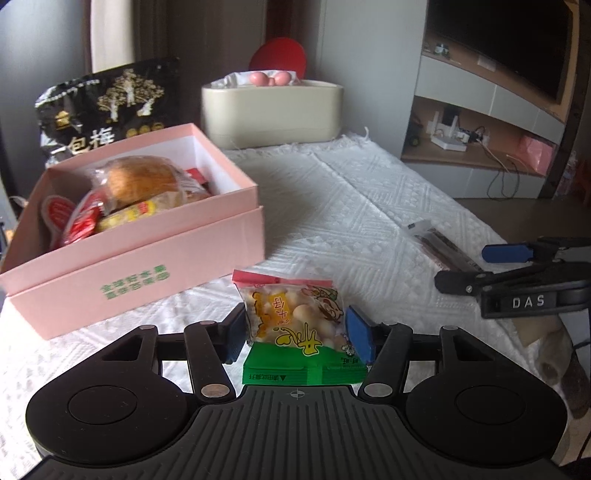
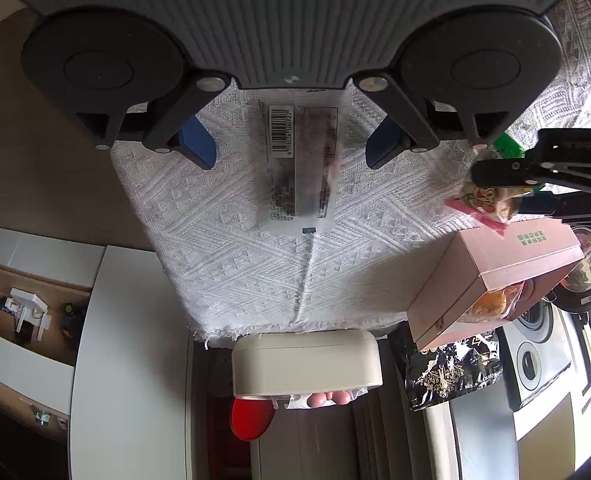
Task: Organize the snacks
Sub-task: 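Grasp the cartoon-print bag with the left gripper while the right holds the long clear bag, then lift the cartoon-print bag into the pink box with the left gripper while the right carries the long bag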
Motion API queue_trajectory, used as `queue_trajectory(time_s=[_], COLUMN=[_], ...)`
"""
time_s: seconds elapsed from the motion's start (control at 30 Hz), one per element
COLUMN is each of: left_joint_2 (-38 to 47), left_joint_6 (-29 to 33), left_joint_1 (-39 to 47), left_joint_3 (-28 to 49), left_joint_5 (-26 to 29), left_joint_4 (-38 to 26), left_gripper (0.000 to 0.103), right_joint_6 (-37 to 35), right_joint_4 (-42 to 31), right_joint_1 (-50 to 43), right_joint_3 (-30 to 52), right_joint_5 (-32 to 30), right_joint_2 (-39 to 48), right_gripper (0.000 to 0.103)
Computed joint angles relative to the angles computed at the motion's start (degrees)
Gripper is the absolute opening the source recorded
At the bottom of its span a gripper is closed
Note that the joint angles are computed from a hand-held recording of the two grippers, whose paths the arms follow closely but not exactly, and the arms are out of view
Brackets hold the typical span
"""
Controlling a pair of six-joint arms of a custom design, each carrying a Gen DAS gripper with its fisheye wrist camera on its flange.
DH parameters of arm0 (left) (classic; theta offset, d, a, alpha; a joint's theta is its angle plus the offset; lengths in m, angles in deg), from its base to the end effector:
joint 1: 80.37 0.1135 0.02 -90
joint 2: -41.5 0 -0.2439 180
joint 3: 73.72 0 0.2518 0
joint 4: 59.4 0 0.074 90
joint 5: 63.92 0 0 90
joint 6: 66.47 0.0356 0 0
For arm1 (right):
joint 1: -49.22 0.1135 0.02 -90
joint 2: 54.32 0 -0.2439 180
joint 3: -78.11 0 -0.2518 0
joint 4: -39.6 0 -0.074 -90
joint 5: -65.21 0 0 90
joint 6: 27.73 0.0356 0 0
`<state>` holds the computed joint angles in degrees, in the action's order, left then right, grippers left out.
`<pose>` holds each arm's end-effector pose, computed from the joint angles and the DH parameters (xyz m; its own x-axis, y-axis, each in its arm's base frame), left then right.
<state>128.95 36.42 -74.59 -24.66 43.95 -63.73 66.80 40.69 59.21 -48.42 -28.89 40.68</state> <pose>0.2854 0.0179 0.1276 -0.6293 0.1497 -0.7626 0.2758 0.9604 -0.0390 0.3079 0.0568 0.1185 -0.6547 -0.0353 -0.7550 -0.1755 0.9787 0.1063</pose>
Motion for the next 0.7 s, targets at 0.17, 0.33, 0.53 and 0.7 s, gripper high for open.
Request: queue_trajectory(time_s=[0.17,0.33,0.53,0.7], left_joint_2=[-4.3,-1.4,-0.3,0.0], left_joint_6=[2.5,1.1,0.8,0.7], left_joint_1=[6.8,8.4,7.3,8.4], left_joint_3=[-3.5,-4.0,-6.5,-7.1], left_joint_5=[0.6,2.8,2.5,4.5], left_joint_4=[-1.4,1.1,7.0,8.2], left_gripper=[0.063,0.065,0.070,0.070], right_joint_6=[-3.6,-3.4,-5.8,-4.1], right_joint_4=[-3.8,-5.6,-5.8,-2.9], right_joint_1=[-1.9,-2.9,-1.5,0.0], right_joint_3=[2.4,3.4,3.0,0.9], right_joint_5=[-6.0,-8.2,-6.1,-2.3], right_joint_2=[0.9,0.9,0.7,-0.8], right_gripper=[0.103,0.103,0.103,0.082])
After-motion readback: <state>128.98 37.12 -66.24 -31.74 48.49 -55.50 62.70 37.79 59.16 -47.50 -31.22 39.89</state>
